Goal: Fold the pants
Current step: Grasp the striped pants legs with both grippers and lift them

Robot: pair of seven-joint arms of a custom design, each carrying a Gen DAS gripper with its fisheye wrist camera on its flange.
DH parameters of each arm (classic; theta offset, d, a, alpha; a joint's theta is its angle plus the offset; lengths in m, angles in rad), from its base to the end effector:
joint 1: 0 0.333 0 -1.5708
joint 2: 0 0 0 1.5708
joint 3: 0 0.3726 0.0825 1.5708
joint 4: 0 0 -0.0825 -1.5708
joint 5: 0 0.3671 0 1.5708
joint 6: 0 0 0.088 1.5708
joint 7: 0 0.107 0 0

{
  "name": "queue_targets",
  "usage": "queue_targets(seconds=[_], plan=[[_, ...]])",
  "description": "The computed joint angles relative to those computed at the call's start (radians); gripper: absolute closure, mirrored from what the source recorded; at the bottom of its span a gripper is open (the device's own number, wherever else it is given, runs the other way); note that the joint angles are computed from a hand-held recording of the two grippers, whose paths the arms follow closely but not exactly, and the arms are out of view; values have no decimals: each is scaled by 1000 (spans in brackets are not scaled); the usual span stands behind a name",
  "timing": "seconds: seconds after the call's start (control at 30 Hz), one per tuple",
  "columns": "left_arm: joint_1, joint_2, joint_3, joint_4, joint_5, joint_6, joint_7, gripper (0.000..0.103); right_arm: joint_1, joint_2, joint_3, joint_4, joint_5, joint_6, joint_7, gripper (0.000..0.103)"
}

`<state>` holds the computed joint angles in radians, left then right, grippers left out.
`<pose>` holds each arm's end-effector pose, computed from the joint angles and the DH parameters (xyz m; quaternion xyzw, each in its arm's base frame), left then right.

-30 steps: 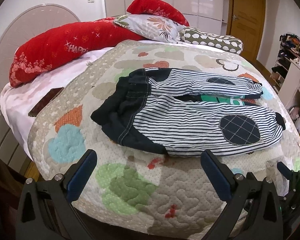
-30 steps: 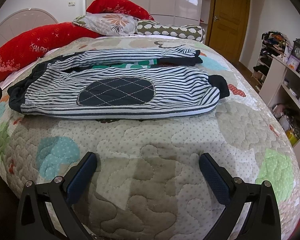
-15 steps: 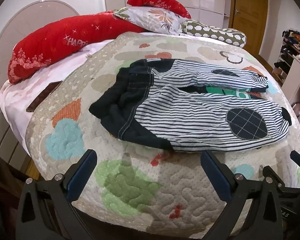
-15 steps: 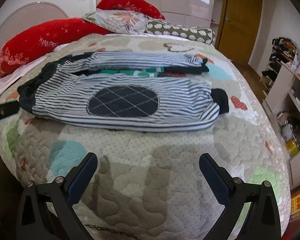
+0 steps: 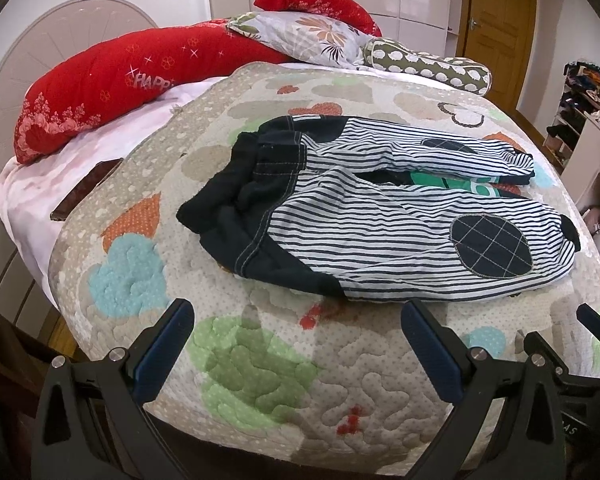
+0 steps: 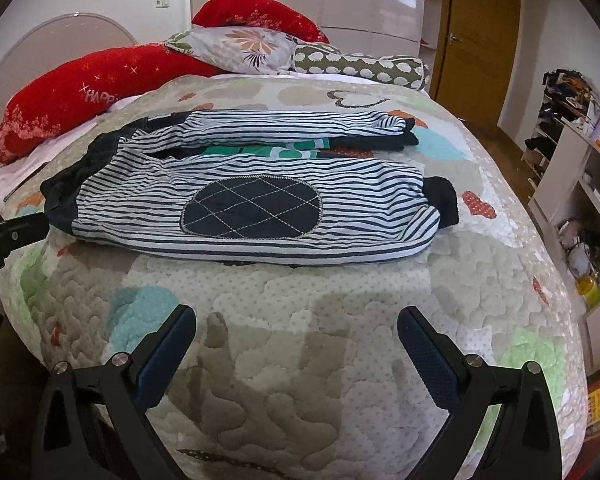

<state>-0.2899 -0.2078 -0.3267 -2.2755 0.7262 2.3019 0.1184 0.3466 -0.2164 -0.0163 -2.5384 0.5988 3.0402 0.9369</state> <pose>0.3947 -0.2748 0.5285 -0.7840 0.5231 -0.1723 0.2865 0.4424 0.1056 0.4918 -0.7745 0.5197 -0.1917 0.3055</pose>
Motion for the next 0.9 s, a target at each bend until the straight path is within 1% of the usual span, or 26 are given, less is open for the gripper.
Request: queue_targets(seconds=[0.13,0.17,0.23,0.27,0.33,0.43,0.47,0.53,0.57,0.6,0.63,0.67,0.7,0.73,0.77,0.83,0.9], plan=[[-1,0,4,-1,-3,8,14,0,16,-4,-13,2,17,4,-32,1],[-1,-3,15,-4,-11,31,35,0,21,-5,-19,7,22,-1,-43,1],[9,-13,33,-7,-25,73,66,0,47,-5,-54,38,69,-46,-94,1],[17,-17,38,-7,-27,88,77,0,48,-1,-65,61,92,-76,-115,1],[37,-23,59,4,-38,127,124,0,28,15,-69,121,118,-135,-141,1],[62,7,100,51,-108,183,260,0,-11,65,-73,241,142,-224,-183,1],[70,34,119,82,-145,203,328,0,-29,99,-73,300,139,-259,-186,1],[85,85,138,135,-209,235,440,0,-60,156,-66,394,140,-327,-200,1],[93,122,149,172,-246,255,510,0,-76,202,-60,459,127,-357,-201,1],[103,171,156,224,-283,254,592,0,-91,241,-50,511,101,-376,-194,3],[112,212,158,269,-307,240,650,0,-103,285,-40,566,63,-389,-178,5],[122,258,159,320,-344,226,720,0,-113,344,-34,642,4,-421,-142,10],[138,319,158,385,-418,205,821,0,-123,397,-29,717,-43,-467,-108,12],[154,364,153,434,-478,182,895,0,-133,452,-24,796,-78,-514,-78,13],[165,407,151,480,-508,157,938,0,-142,497,-15,860,-104,-548,-60,14],[178,469,156,542,-525,137,978,0,-150,596,-2,1003,-179,-622,-25,14],[195,515,156,585,-539,130,1025,0,-147,669,10,1105,-256,-653,-9,15]])
